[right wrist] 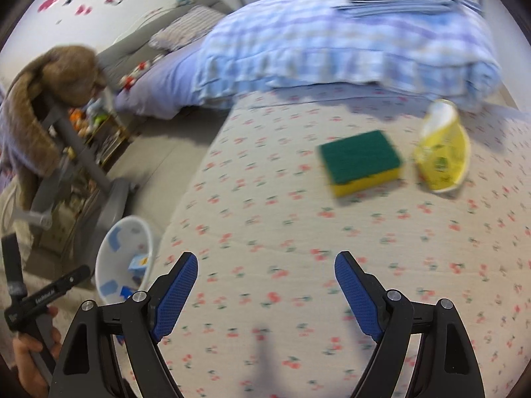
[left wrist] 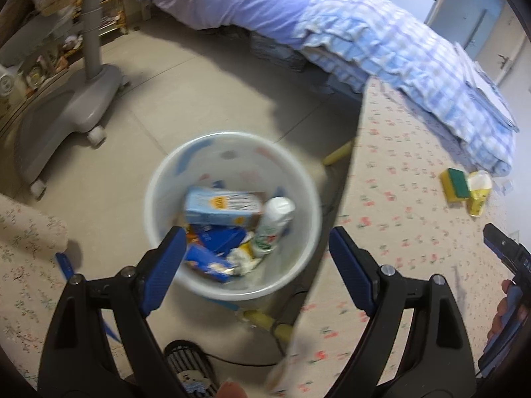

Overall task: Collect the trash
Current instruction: 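Move both open tools back over the table toward the green sponge, then grasp the green-yellow sponge with the left tool while the right tool reaches the yellow cup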

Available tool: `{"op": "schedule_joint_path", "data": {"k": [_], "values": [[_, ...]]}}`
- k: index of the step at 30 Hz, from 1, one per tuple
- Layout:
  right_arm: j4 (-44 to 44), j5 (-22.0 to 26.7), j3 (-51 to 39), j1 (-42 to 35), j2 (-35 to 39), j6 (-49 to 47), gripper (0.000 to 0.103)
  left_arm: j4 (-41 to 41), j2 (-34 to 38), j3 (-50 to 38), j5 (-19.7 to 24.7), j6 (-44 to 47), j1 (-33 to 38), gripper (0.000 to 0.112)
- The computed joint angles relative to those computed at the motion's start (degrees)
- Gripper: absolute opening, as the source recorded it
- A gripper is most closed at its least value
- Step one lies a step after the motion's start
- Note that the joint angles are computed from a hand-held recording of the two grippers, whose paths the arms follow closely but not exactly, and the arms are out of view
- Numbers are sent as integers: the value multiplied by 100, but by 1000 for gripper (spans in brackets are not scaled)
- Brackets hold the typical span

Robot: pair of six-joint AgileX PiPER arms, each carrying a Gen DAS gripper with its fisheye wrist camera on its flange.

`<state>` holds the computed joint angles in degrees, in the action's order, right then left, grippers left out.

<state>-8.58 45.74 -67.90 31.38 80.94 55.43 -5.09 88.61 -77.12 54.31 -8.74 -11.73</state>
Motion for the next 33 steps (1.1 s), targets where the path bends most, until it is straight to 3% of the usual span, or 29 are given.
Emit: {"op": "schedule_joint_path", "data": {"k": [10, 19, 27, 33], "values": [[356, 10, 843, -1242, -832, -523, 86, 502, 592, -739, -96, -570, -1308, 87], [925, -165, 1292, -2315, -1025, -1294, 87, 882, 1603, -1886, -103, -1052, -2402, 87], [1325, -267, 1486, -3014, -1034, -2026, 87, 451, 2709, -3184, -44, -1145, -2834, 87], [1678, -435, 1543, -3499, -914, -2568, 87, 140, 3269, -3820, -315, -1286, -2991, 87]]}}
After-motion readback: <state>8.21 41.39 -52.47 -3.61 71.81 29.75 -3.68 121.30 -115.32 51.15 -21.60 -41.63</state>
